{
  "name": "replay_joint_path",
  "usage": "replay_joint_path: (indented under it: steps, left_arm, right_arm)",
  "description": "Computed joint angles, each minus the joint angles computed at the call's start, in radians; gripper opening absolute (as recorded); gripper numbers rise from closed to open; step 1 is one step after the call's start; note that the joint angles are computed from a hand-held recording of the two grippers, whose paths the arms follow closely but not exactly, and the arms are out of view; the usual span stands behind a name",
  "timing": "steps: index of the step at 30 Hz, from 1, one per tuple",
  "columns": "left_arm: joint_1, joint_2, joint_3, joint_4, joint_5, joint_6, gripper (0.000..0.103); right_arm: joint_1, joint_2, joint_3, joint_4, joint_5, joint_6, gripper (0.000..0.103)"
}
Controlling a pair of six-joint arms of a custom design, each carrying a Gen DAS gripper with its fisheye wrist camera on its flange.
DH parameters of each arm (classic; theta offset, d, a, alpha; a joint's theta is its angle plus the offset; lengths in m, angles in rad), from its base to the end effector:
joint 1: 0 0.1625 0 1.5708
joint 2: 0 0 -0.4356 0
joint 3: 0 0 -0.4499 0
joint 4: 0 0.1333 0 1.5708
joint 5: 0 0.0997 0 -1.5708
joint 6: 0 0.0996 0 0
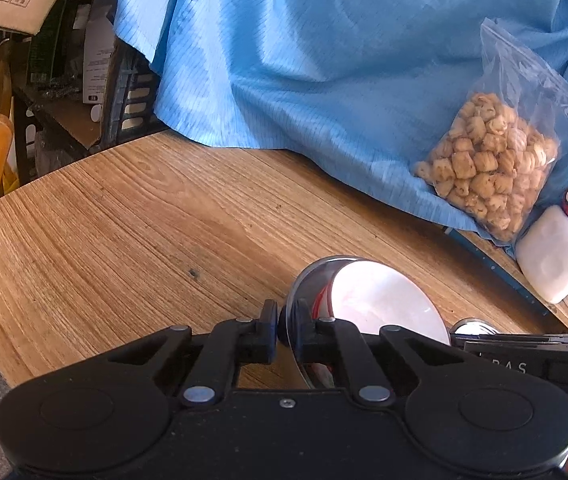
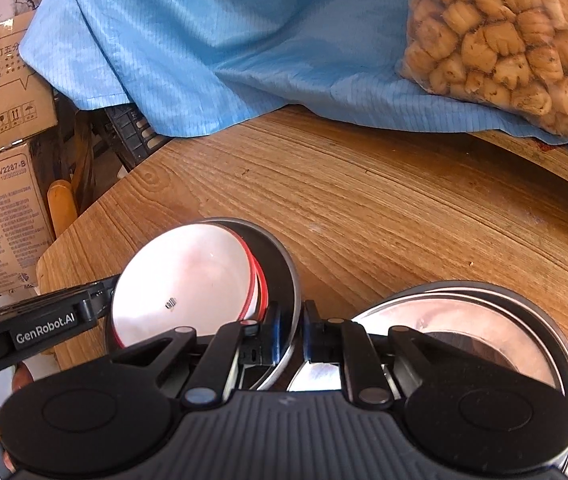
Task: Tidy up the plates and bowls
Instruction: 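Lift the steel bowl stack with both tools and carry it over the plates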
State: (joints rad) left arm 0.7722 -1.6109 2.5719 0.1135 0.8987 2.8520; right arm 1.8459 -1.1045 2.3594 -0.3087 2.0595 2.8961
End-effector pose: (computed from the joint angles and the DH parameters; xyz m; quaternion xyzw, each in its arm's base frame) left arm 0.0004 -0.2722 0.1129 0.1520 0.9061 -0.3639 0.1535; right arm 0.1665 -0.2711 -0.0057 0.1658 -0.9114 0.3015 0.2258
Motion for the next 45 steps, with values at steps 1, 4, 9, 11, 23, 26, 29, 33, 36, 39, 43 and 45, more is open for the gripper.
replay_joint_path:
  steps: [1, 4, 9, 11, 23, 26, 29, 33, 36, 39, 43, 45]
  left_arm:
    - [0.001, 0.0, 0.0, -0.001, 0.0, 0.0, 0.007]
    - [0.005, 0.0, -0.003, -0.002, -0.001, -0.005, 0.007]
    - [0.055, 0.011, -0.03, 0.014, 0.041, -0.01, 0.004]
    - [0.071, 0.016, -0.038, 0.019, 0.057, -0.011, 0.004]
    - [0.01, -0.005, -0.042, 0.018, 0.032, -0.014, 0.004]
    - [-0.019, -0.009, -0.04, 0.017, 0.026, -0.017, 0.005]
    - [-0.038, -0.002, -0.043, 0.017, 0.033, -0.021, 0.005]
    - [-0.072, 0.006, -0.039, 0.013, 0.043, -0.027, 0.005]
    - [-0.104, 0.013, -0.034, 0.015, 0.048, -0.039, 0.005]
    - [-0.134, 0.029, -0.032, 0.014, 0.056, -0.054, 0.005]
    - [-0.176, 0.06, -0.028, 0.01, 0.064, -0.081, 0.004]
    - [-0.196, 0.079, -0.026, 0.007, 0.067, -0.095, 0.004]
  right_arm:
    - [0.001, 0.002, 0.0, -0.003, 0.001, 0.002, 0.014]
    - [-0.001, -0.001, 0.002, -0.001, -0.005, 0.022, 0.014]
    - [0.003, -0.026, 0.003, 0.005, -0.022, 0.032, 0.014]
    - [0.005, -0.03, -0.003, 0.013, -0.022, 0.033, 0.014]
    - [-0.007, -0.096, 0.027, 0.006, -0.061, 0.035, 0.014]
    - [-0.008, -0.126, 0.042, 0.005, -0.063, 0.037, 0.014]
    - [-0.004, -0.158, 0.059, 0.001, -0.051, 0.04, 0.014]
    - [-0.005, -0.214, 0.094, -0.007, -0.039, 0.042, 0.014]
    - [-0.006, -0.254, 0.12, -0.009, -0.027, 0.044, 0.014]
    - [-0.006, -0.295, 0.147, -0.013, -0.013, 0.047, 0.014]
    - [-0.025, -0.36, 0.19, -0.014, -0.011, 0.047, 0.014]
    - [-0.042, -0.394, 0.212, -0.013, -0.016, 0.044, 0.014]
